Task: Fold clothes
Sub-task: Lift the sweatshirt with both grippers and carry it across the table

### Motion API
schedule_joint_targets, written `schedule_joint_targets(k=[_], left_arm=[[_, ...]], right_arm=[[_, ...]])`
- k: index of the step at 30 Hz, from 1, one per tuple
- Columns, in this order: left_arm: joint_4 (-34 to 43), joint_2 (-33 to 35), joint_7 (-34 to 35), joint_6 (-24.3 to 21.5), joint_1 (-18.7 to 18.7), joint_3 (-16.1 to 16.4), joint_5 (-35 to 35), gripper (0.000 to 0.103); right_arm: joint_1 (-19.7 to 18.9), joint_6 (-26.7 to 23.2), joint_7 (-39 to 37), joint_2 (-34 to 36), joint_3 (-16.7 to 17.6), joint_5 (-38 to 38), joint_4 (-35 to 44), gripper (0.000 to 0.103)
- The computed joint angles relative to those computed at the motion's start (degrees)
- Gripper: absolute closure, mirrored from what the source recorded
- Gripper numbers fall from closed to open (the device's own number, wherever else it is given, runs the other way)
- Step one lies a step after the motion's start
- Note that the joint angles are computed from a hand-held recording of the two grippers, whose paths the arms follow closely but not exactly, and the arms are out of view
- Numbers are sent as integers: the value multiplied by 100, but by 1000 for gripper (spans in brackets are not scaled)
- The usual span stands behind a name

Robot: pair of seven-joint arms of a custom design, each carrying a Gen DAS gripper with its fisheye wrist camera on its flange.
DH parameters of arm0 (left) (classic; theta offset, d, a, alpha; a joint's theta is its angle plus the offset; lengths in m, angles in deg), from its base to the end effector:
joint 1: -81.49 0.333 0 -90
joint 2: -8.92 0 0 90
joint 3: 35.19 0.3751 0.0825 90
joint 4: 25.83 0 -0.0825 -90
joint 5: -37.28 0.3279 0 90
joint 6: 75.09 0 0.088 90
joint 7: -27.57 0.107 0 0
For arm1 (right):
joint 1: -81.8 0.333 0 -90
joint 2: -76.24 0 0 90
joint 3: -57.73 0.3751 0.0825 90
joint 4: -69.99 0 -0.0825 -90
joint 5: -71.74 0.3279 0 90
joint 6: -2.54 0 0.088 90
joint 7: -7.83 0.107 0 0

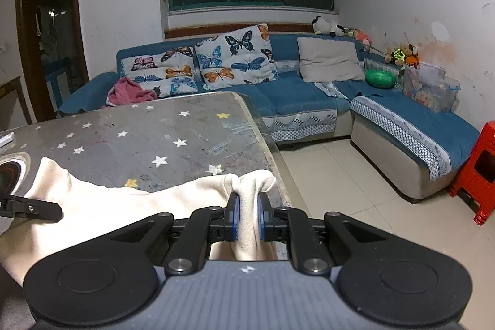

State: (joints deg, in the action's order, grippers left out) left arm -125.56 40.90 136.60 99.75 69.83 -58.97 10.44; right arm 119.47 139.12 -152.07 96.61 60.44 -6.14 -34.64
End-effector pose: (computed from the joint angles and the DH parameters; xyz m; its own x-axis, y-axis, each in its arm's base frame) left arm 0.6212 -0.3194 0.4436 -0.4460 -0.8308 0.3330 -0.7372 0.1300 -0.6631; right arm 0.4929 0.4018 0.4546 -0.2300 -0.9726 -0.0324 -0.5250 0.1520 -0.8374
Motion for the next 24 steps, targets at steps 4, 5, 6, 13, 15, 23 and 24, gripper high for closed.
schedule_joint_targets(k=[4,5,6,13,15,23,24], left_arm=[[13,12,-75,-47,-73,99,56,86],[20,17,-94,-59,-92,125,74,86],[27,23,-112,-71,-108,150,92,86],[76,92,-194,-180,-136,231,175,86],[80,111,-177,-189,-120,219,189,86],[71,184,181,-218,186,-123,41,86],[65,187,249,-238,240,-178,4,86]], right_arm=[[-44,66,29,11,-15,21,-40,93],[-52,76,28,22,-17,33,-38,93],[-59,83,13,30,-18,52,-38,93],[-111,167,-128,141,-57,248,7,92],[-123,206,-167,183,-77,306,23,92],[-123,350,-310,309,-168,502,53,92],[-118,365,-298,304,-180,497,39,92]])
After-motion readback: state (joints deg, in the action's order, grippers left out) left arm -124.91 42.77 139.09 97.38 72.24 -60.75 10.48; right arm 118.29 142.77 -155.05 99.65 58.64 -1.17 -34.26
